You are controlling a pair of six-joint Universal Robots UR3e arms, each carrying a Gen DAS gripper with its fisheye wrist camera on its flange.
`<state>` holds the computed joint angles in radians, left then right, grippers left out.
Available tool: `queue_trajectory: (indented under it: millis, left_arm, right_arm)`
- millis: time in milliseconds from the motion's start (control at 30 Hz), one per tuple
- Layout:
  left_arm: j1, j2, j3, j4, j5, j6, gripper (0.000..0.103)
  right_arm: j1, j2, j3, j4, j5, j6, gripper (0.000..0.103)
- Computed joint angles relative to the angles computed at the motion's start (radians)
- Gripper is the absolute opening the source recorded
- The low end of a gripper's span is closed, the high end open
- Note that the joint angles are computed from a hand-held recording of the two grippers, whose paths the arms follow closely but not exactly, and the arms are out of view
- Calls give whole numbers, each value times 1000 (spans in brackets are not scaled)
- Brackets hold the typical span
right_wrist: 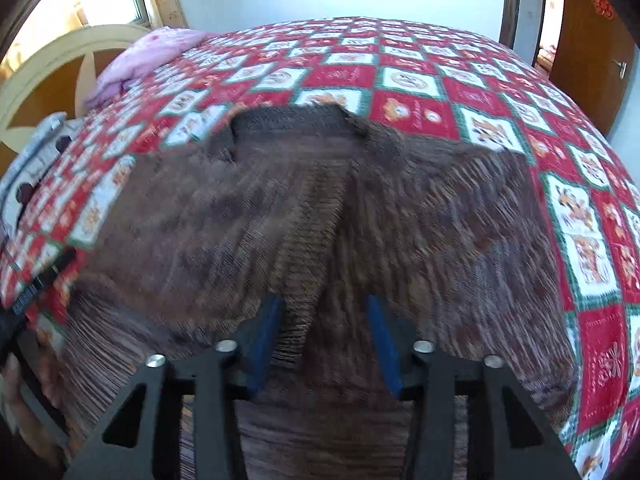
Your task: Fold small clothes
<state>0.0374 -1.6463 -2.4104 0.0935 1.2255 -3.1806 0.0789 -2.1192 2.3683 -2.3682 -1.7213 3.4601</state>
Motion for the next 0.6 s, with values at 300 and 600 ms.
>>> queue_trajectory:
  millis: [300, 600]
  left_arm:
    - [78, 20, -47, 12, -123, 23, 84]
    - [-58, 8, 34, -65, 26, 87, 103]
  right_arm:
    - [167, 25, -56, -19, -88, 15, 45]
    - [192, 33, -18, 30, -62, 14, 45]
